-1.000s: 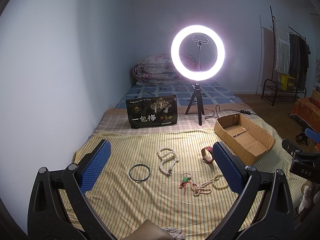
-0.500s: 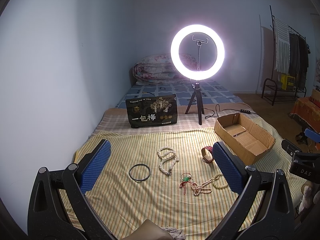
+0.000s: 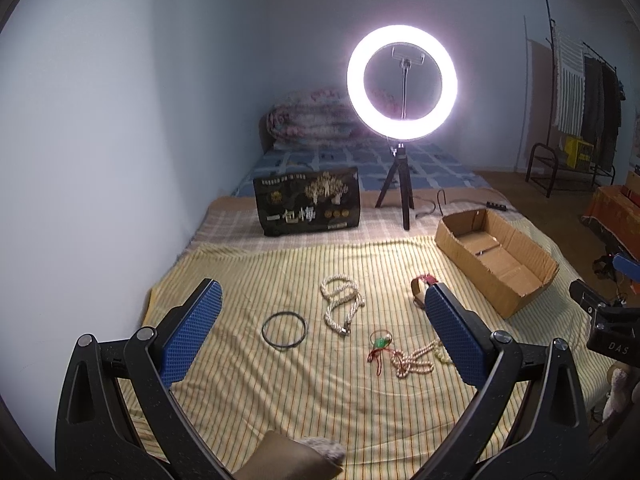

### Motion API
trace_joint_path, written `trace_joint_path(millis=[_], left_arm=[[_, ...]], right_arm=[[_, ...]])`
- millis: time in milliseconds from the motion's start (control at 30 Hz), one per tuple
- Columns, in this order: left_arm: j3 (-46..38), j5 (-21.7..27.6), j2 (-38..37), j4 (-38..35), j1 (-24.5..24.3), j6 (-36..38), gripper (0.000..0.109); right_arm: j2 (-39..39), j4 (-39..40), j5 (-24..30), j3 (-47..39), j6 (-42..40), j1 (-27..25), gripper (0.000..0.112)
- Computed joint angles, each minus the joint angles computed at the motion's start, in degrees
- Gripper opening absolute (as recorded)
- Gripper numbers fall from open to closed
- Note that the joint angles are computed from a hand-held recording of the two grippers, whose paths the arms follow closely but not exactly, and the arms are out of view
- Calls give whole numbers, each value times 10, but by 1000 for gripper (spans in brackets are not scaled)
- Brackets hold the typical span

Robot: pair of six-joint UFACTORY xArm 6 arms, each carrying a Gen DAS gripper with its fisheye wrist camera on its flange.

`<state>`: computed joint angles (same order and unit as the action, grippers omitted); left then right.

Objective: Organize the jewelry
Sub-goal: 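Move left tool to the green jade pendant while right tool approaches the cream bead bracelet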

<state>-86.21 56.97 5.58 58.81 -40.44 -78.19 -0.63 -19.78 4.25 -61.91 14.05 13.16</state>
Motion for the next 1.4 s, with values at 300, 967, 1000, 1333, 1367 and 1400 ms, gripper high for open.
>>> trace_joint_path(millis=[300, 967, 1000, 1333, 1367, 1400], left_arm=[[-5, -55, 23, -103, 37, 74, 103], [-113, -92, 179, -526, 125, 327, 56], [-123, -85, 189, -537, 128, 334, 54], [-246, -23, 296, -574, 139, 416, 48], [-257, -18, 305, -579, 140, 420, 48], [-270, -13, 316, -585, 141, 425, 48]], right_arm=[[55, 133, 75, -42, -146, 21, 103], [238, 276, 356, -276, -287, 35, 73], [245, 277, 366, -285, -284, 34, 71], [320, 326, 457, -387, -283, 25, 56], [324, 332, 462, -392, -285, 25, 55], [328, 337, 469, -400, -285, 25, 54]])
